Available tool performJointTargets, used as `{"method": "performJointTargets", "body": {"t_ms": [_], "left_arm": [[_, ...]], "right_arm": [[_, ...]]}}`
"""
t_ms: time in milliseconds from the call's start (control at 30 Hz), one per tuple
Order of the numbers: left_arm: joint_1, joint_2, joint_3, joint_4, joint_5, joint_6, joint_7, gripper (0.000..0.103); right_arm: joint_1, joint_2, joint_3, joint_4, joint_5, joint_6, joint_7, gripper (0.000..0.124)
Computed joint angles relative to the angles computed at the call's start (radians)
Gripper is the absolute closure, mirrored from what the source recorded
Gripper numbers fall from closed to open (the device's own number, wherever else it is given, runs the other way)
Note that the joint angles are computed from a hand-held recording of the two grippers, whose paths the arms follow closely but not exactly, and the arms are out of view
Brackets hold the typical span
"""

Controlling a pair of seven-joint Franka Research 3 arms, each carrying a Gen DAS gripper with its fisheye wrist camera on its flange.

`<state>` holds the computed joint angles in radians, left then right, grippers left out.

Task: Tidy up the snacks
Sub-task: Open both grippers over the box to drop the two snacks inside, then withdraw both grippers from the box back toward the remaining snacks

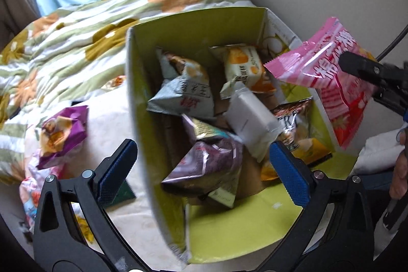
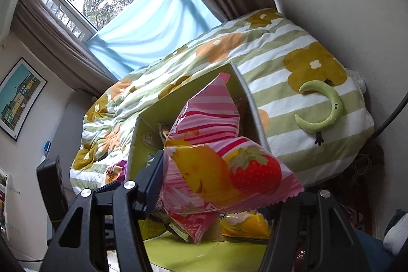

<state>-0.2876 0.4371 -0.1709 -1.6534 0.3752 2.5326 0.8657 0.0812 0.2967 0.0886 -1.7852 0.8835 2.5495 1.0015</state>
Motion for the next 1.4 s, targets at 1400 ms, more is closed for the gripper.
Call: {"method": "performJointTargets", "body": {"t_ms": [1400], "left_arm": [[-0.013, -0.453, -0.048, -0.421, 0.392, -0.135, -0.570, 0.001]], "right_arm": [[0.071, -0.172, 0.010, -0.136, 0.061, 0.003, -0.383, 0.023]]}}
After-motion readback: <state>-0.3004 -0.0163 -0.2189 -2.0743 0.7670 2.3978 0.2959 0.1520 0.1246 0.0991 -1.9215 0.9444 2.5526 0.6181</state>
